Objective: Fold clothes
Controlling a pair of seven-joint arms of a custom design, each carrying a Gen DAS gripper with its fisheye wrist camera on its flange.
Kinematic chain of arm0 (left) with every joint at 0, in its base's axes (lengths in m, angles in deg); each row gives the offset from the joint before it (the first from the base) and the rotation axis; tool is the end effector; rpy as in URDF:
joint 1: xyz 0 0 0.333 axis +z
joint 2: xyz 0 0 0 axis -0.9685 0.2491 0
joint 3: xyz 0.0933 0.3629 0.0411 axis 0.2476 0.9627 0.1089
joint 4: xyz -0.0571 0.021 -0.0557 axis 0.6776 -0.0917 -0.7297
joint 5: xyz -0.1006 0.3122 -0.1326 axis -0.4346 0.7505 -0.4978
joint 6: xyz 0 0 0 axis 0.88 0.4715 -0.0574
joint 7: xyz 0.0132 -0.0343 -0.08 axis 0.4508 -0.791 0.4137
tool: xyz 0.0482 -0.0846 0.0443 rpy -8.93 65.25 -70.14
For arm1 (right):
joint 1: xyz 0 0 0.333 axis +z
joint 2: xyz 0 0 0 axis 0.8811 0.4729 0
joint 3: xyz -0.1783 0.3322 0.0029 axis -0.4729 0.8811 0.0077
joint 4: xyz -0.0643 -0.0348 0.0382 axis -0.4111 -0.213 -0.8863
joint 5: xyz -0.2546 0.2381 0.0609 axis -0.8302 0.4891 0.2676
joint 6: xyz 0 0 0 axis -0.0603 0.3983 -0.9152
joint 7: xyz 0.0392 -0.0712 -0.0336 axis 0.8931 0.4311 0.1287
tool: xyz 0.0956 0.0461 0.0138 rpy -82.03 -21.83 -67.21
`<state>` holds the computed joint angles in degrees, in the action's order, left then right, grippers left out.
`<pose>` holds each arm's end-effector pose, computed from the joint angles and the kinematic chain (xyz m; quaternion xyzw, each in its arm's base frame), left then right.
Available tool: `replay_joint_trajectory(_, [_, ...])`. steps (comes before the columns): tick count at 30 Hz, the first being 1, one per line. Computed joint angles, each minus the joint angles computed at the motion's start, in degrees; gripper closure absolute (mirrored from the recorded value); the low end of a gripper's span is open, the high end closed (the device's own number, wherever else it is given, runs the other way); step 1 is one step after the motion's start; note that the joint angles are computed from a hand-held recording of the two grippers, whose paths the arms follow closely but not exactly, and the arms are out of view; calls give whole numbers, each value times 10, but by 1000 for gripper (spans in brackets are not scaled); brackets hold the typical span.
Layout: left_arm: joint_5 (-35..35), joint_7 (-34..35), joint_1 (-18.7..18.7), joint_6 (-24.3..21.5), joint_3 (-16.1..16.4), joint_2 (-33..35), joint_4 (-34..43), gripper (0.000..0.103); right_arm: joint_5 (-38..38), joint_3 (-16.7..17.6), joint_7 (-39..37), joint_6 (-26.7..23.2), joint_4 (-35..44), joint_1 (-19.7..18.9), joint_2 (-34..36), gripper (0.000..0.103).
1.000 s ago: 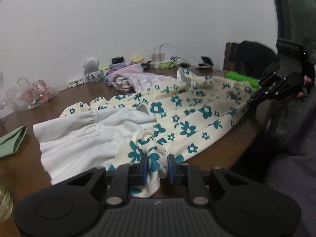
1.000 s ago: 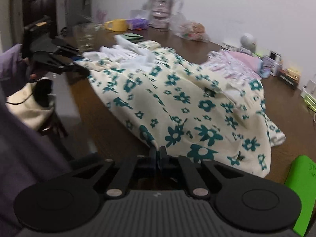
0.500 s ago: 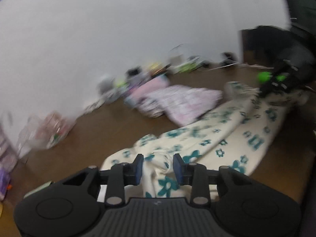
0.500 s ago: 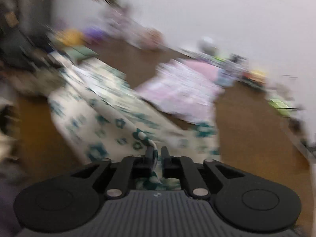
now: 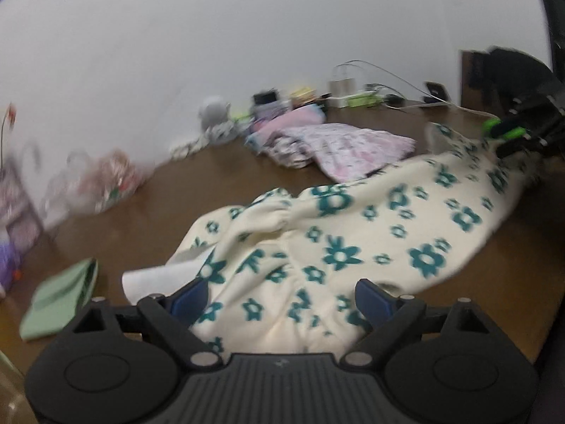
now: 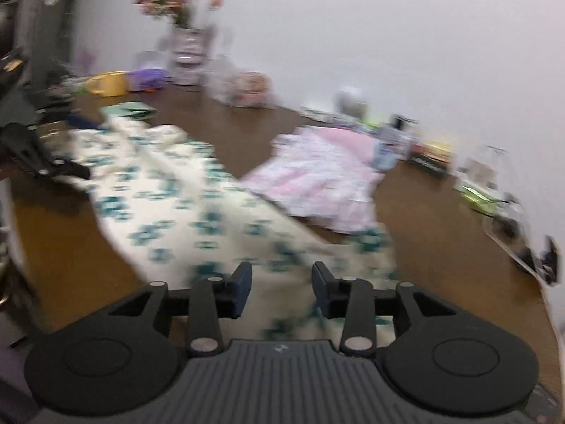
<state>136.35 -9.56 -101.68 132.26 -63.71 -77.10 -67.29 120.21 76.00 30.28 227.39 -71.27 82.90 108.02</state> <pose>0.4112 -0.3618 0.4539 -0.5983 0.6485 -0.2609 0.3916 0.5681 0.2968 0.4809 -0.8600 0.1980 -0.1966 0.4274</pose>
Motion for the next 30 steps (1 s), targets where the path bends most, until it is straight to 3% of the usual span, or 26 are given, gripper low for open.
replay_joint_trajectory(1, [7,-17,6,17,5,-4,-4,13,-42,-14,51,-8,5,4,6,55])
replay_joint_trajectory(4, [16,-44,25,66,14,-3,-2,15,-153,-45,189,-50,25,2,27,55])
replay_joint_trajectory(5, [12,-38,30,77,15,-1,0,33,-177,-49,222,-75,32,-4,33,57])
replay_joint_trajectory(6, [8,-29,33,85,17,2,3,63,-179,-42,231,-93,36,-16,36,68])
replay_joint_trajectory(7, [6,-25,37,96,19,3,5,74,-180,-36,239,-111,41,-27,40,85])
replay_joint_trajectory(8, [4,-25,42,110,21,4,6,83,-181,-32,246,-129,46,-36,44,87])
replay_joint_trajectory(11, [45,-55,39,112,20,-6,0,91,-151,-13,203,-136,44,-57,41,92])
replay_joint_trajectory(14, [82,-73,26,89,6,-29,-15,93,-79,6,82,-167,26,-88,14,92])
replay_joint_trajectory(16, [104,-102,15,67,-7,-45,-31,93,-24,6,-10,-225,5,-112,-12,93])
replay_joint_trajectory(18, [118,-133,-2,30,-25,-60,-52,92,-13,-9,-53,-283,-17,-126,-37,93])
replay_joint_trajectory(20, [88,-137,-22,-13,-44,-64,-67,85,-40,-30,-58,-328,-33,-128,-53,93])
replay_joint_trajectory(24, [3,-72,-51,-40,-61,-59,-72,66,-138,-66,-22,-347,-61,-102,-70,91])
replay_joint_trajectory(25, [16,-82,-56,-55,-63,-61,-71,62,-153,-69,-21,-339,-70,-94,-75,83])
replay_joint_trajectory(26, [29,-91,-61,-70,-64,-63,-71,47,-168,-72,-21,-330,-79,-88,-79,75])
replay_joint_trajectory(27, [41,-95,-64,-83,-65,-61,-66,32,-151,-71,-33,-323,-86,-86,-83,55])
replay_joint_trajectory(28, [58,-84,-63,-82,-61,-54,-58,27,-127,-70,-47,-326,-89,-88,-85,46])
replay_joint_trajectory(30, [95,-44,-57,-56,-51,-36,-36,25,-89,-70,-71,-343,-91,-88,-83,44])
